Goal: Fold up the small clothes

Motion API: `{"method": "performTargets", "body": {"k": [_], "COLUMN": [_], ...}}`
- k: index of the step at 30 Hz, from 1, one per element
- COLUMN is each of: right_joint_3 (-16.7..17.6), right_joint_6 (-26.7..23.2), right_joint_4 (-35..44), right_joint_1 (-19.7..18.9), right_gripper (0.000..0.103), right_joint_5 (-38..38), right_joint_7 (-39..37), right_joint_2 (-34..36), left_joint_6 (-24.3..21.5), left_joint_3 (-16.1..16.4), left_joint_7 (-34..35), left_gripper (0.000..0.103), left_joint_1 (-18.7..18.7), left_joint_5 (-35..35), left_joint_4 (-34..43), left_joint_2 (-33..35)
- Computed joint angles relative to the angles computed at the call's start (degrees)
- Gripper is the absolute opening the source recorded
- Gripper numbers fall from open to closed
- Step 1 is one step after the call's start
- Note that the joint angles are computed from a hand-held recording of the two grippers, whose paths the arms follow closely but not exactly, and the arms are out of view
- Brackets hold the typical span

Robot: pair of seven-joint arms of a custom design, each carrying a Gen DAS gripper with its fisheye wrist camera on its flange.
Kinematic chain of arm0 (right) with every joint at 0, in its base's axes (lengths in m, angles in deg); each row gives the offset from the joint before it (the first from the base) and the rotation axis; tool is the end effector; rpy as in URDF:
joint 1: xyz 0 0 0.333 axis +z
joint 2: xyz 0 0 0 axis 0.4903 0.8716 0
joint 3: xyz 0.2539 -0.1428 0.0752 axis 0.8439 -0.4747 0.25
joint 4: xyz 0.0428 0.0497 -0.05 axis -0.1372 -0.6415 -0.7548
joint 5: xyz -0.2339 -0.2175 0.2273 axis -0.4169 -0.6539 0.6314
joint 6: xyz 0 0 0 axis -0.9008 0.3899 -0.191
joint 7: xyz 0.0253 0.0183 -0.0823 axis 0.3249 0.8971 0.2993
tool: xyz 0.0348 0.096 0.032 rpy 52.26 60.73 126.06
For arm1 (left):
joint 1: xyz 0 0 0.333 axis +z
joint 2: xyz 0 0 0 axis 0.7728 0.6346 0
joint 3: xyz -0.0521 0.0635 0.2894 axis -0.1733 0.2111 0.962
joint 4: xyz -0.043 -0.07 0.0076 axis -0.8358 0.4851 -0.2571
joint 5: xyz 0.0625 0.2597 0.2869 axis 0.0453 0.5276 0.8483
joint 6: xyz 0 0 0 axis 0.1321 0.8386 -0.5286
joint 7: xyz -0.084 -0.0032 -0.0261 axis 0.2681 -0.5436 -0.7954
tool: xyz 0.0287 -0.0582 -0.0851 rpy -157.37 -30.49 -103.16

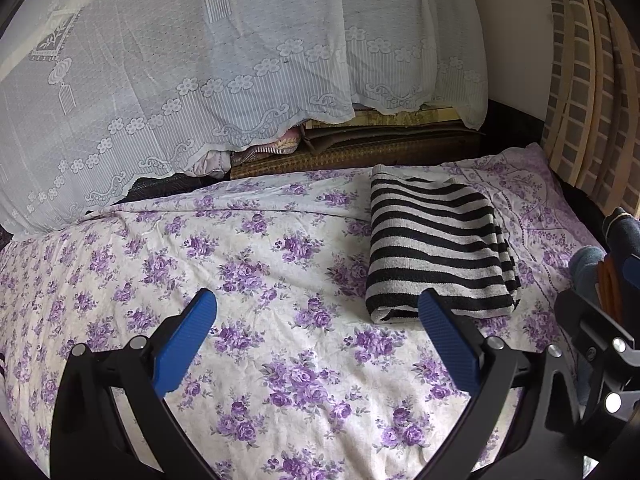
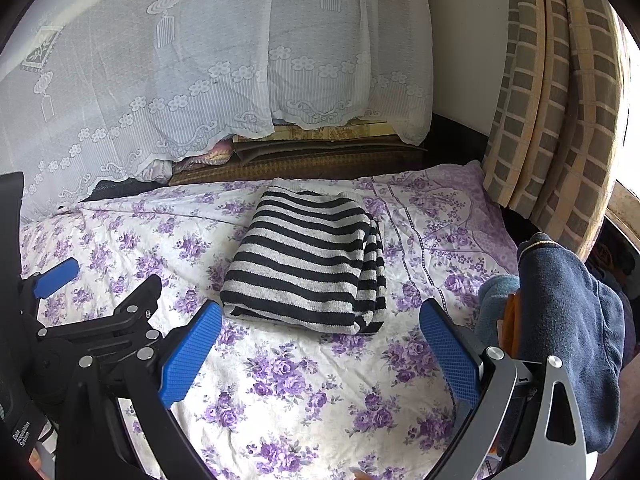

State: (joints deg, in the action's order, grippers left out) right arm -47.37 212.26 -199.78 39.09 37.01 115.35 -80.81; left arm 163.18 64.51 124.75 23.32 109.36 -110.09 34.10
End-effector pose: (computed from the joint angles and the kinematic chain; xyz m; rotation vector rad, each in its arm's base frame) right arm 0.5520 0.1614 0.5490 -1.5594 1.7882 -0.9795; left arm 0.5876 -0.3786 0.5440 -1.5402 1.8009 -0.7947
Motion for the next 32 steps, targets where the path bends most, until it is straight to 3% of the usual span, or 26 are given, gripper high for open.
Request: {"method": "performTargets", "body": {"k": [32], "right_joint_3": [0.0], "right_joint_6": [0.0], "right_joint_4": [0.1], "right_joint_1": [0.0], "right_gripper": [0.100], "right_joint_5": [0.0], "right_joint_7": [-0.1], "right_joint_2": [0.0], "left_joint_6": [0.2], "left_joint_3": [-0.1], "left_joint_7": [1.0], "left_gripper": [0.098], "left_joint_1": [0.4], "left_joint_5": [-1.6], "left_joint_4": [-0.2], "left_joint_2": [-0.3]}}
